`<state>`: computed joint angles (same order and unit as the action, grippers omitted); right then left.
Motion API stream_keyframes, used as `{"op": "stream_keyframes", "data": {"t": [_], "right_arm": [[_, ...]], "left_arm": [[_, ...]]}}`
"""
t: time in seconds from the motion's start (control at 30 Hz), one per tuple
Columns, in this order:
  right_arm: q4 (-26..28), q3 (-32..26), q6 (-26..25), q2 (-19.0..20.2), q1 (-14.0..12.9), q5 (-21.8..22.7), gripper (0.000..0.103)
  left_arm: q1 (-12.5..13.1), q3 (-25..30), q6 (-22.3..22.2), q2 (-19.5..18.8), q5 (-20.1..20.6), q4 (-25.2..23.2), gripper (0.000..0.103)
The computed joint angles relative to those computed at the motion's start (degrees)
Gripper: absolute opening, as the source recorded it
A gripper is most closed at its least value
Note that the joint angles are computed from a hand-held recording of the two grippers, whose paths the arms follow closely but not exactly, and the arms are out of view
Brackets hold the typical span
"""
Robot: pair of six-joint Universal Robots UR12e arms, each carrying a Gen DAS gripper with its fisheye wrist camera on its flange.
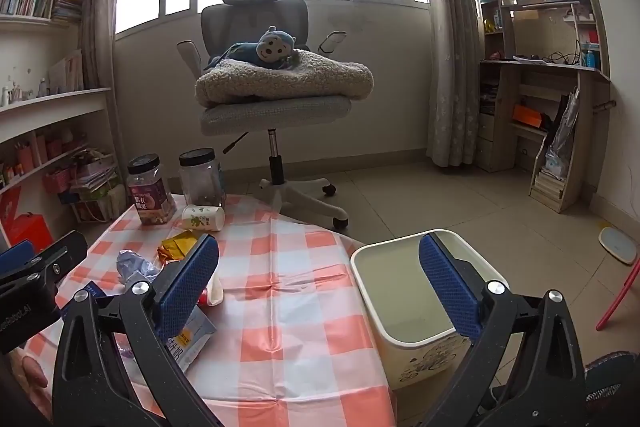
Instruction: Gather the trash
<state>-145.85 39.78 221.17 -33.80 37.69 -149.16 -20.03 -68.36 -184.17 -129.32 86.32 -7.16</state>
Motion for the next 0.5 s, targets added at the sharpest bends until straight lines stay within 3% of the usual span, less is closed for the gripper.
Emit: {"op": "stream_keyframes", "data": {"t": [0.23, 0.5], "right_arm": [[0.1, -0.1, 0.8, 0.1, -0.1, 1.2, 0.096], [-2.6, -1.5, -2.2, 1.5, 0.3, 0.4, 0.096]], "left_arm": [[0.2, 0.0, -0.2, -0.1, -0.5, -0.4, 0.096], [0.3, 0.1, -0.6, -0.1, -0.3, -1.1, 0.096]]}}
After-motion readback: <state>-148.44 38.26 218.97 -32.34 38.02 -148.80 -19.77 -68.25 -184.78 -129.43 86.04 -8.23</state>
